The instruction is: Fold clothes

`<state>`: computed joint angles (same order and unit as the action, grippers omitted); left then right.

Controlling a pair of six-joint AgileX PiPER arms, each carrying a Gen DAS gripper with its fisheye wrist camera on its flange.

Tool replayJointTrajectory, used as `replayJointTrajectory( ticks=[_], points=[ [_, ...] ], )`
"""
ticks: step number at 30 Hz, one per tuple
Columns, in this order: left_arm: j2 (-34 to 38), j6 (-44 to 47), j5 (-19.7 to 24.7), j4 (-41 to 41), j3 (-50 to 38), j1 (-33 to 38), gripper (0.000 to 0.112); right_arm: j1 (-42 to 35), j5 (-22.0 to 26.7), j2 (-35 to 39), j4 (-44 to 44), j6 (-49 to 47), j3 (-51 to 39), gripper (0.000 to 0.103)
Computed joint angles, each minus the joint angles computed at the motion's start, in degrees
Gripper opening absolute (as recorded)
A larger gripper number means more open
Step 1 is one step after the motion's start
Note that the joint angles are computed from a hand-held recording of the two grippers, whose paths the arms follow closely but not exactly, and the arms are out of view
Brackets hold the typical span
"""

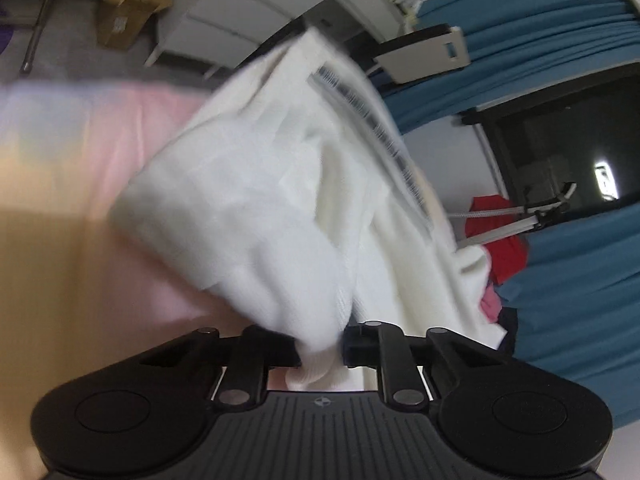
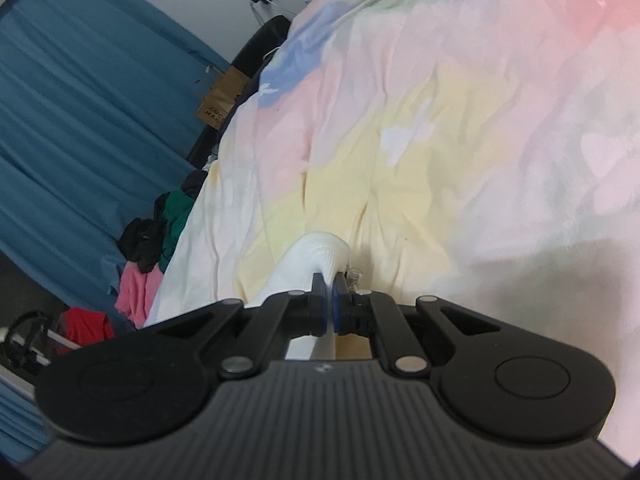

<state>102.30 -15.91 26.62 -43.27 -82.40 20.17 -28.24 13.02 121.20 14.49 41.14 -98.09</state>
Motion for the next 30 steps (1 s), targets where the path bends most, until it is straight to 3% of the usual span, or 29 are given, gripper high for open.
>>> replayJointTrajectory(
  ticks=[4, 6, 9, 11, 13, 18, 20, 22, 23, 24, 25, 26, 30],
  points=[
    [-3.4, 9.3, 10.9, -6.3, -3.5, 7.5, 0.013, -0.2, -0.1, -2.8, -1.9, 2.9, 3.3, 0.006],
    [-5.0, 11.3, 16.9, -9.2, -4.0, 11.9, 0.013, 0.6, -0.5, -5.4, -12.2, 12.6, 5.9, 0.006],
    [-6.9, 10.6, 22.1, -4.9, -4.1, 15.1, 0.013, 1.6, 0.8, -10.3, -29.4, 28.4, 9.5, 0.006],
    [-7.4, 9.2, 23.7, 0.2, -3.7, 15.5, 0.013, 3.5, 6.8, -12.9, -40.3, 37.8, 9.9, 0.006],
    [-7.4, 9.5, 24.8, 4.7, -2.1, 16.0, 0.013, 5.2, 13.6, -14.2, -43.8, 40.6, 9.5, 0.006],
    [-4.9, 13.6, 25.4, 9.5, -2.7, 14.9, 0.015, 3.3, 24.6, -11.1, -30.1, 28.0, 5.5, 0.010],
    [-6.7, 16.3, 23.9, 10.7, -1.0, 13.8, 0.018, 1.4, 24.8, -10.4, -24.4, 23.8, 5.4, 0.012],
    [-8.3, 17.9, 23.4, 12.2, -0.4, 13.0, 0.024, 0.9, 26.2, -10.3, -23.9, 23.6, 4.5, 0.022],
    [-9.1, 18.5, 23.5, 12.6, -0.2, 12.8, 0.028, 1.1, 27.6, -10.1, -25.0, 24.2, 3.7, 0.034],
    [-10.4, 19.2, 23.5, 12.8, 0.4, 12.7, 0.039, 2.1, 28.6, -10.3, -28.2, 26.0, 3.4, 0.054],
    [-11.6, 19.8, 23.5, 13.4, 0.7, 12.2, 0.050, 2.9, 28.8, -10.6, -31.7, 27.9, 3.3, 0.063],
    [-12.5, 20.1, 23.6, 14.3, 0.5, 11.4, 0.054, 3.2, 27.0, -11.1, -33.2, 28.3, 3.9, 0.067],
    [-18.1, 19.1, 21.4, 21.7, 0.9, 6.2, 0.079, 5.4, 22.4, -11.4, -40.3, 27.6, 3.3, 0.068]
  ],
)
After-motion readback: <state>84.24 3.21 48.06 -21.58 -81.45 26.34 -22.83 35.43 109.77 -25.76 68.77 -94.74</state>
